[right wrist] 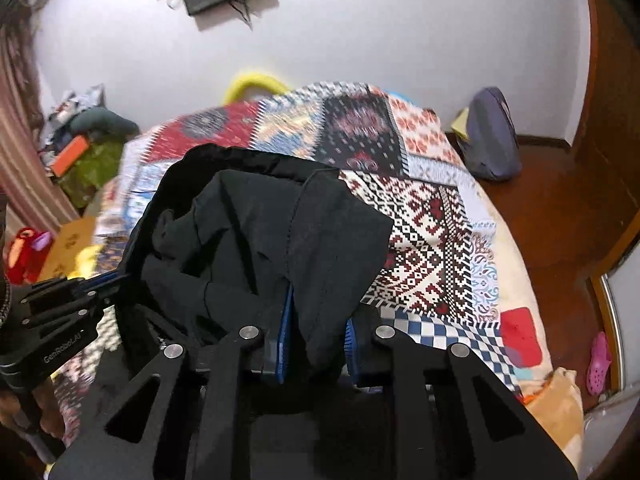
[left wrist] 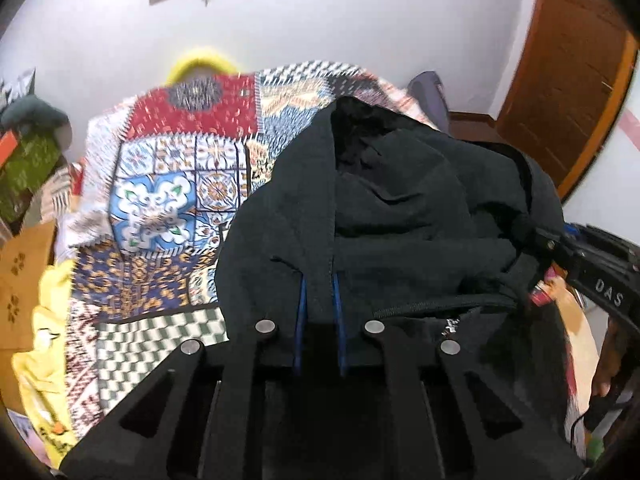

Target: Fold large clothes

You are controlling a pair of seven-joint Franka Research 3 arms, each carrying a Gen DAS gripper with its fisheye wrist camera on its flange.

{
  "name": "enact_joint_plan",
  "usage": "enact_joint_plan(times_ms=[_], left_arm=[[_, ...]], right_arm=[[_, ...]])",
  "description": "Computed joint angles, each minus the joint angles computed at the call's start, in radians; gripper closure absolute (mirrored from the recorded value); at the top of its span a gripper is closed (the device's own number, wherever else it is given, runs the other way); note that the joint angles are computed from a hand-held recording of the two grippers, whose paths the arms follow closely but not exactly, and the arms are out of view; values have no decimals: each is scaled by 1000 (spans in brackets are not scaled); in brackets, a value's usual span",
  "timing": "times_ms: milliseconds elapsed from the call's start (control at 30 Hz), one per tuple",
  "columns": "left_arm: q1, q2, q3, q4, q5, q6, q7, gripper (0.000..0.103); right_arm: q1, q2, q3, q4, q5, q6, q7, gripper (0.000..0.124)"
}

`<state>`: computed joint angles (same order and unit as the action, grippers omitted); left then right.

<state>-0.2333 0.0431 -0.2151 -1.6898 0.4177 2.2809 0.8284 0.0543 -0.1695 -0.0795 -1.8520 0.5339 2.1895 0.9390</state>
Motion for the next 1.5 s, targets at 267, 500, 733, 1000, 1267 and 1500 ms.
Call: enact_joint_plan(times_ms=[267, 500, 733, 1000, 1267, 1500], left_arm=[[-30, -233, -34, -207, -81, -12, 15, 92], [-68, -409, -42, -409, -189, 12, 29, 92], [-102, -524, -65, -546, -214, -45, 27, 92], [-133, -671, -64, -676, -245, -126, -30, 92], [-102, -740, -69, -667, -183, -184, -55, 91], [-79, -678, -80, -592, -127, -98, -56, 70]], right_arm=[[-6, -223, -49, -128, 23, -127, -87, 106], [-31, -383, -79, -264, -31, -255, -147, 106], [-65, -493, -74, -388, -97, -292, -176, 101], [-114, -523, -79, -418, -195, -368, -191, 101], [-140, -500, -86, -362, -248, -390, -235, 88], [-117, -479, -99, -290, -126, -354, -175, 77]])
